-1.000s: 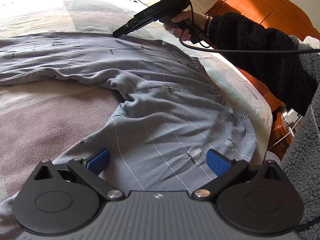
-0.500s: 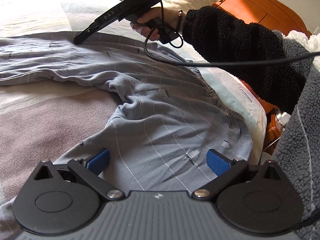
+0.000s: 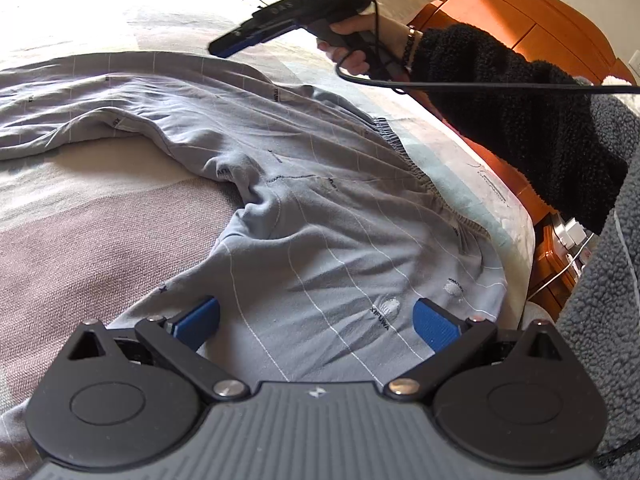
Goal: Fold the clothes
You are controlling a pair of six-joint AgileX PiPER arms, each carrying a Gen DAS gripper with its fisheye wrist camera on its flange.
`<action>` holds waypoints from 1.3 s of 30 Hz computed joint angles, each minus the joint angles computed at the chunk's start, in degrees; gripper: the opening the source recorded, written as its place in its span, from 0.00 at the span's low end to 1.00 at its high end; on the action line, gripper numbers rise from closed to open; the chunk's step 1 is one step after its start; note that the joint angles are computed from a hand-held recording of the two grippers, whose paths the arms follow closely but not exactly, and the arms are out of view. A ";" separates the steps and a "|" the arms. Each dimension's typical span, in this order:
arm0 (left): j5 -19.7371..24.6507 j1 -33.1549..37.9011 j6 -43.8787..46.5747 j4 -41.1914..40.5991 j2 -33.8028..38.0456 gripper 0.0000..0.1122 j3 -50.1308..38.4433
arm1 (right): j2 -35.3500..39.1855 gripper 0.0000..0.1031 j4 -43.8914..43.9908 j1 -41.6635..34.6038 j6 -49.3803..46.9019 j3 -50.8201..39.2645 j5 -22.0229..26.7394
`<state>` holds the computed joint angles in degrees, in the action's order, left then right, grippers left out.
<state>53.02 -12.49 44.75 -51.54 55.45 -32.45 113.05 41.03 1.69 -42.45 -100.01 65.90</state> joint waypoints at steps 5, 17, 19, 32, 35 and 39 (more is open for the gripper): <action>-0.19 -0.04 0.04 -0.16 -0.13 0.91 0.22 | -8.93 0.44 -1.85 -10.36 -3.87 14.13 0.72; -3.79 -7.15 -12.60 7.95 -0.30 0.91 -2.47 | -18.47 0.05 -1.62 -15.80 -4.85 27.93 -9.82; -4.42 -9.54 -17.12 11.54 -0.96 0.91 -3.31 | -19.89 0.16 -3.26 -16.02 -1.14 28.87 -12.12; 0.97 -21.14 -37.27 29.66 -5.58 0.91 -9.28 | -43.93 0.47 -10.37 -13.07 8.43 49.49 -10.14; 5.72 -29.32 -48.47 40.80 -7.68 0.91 -12.00 | -50.05 0.40 -10.03 -16.34 14.29 53.08 -11.45; 11.74 -36.01 -56.51 49.09 -12.11 0.91 -13.61 | -63.19 0.61 -14.65 -8.31 21.68 53.30 -7.69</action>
<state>64.76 -48.50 -11.76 -2.45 43.34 -46.06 49.86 26.38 -6.62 -20.77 -46.71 58.21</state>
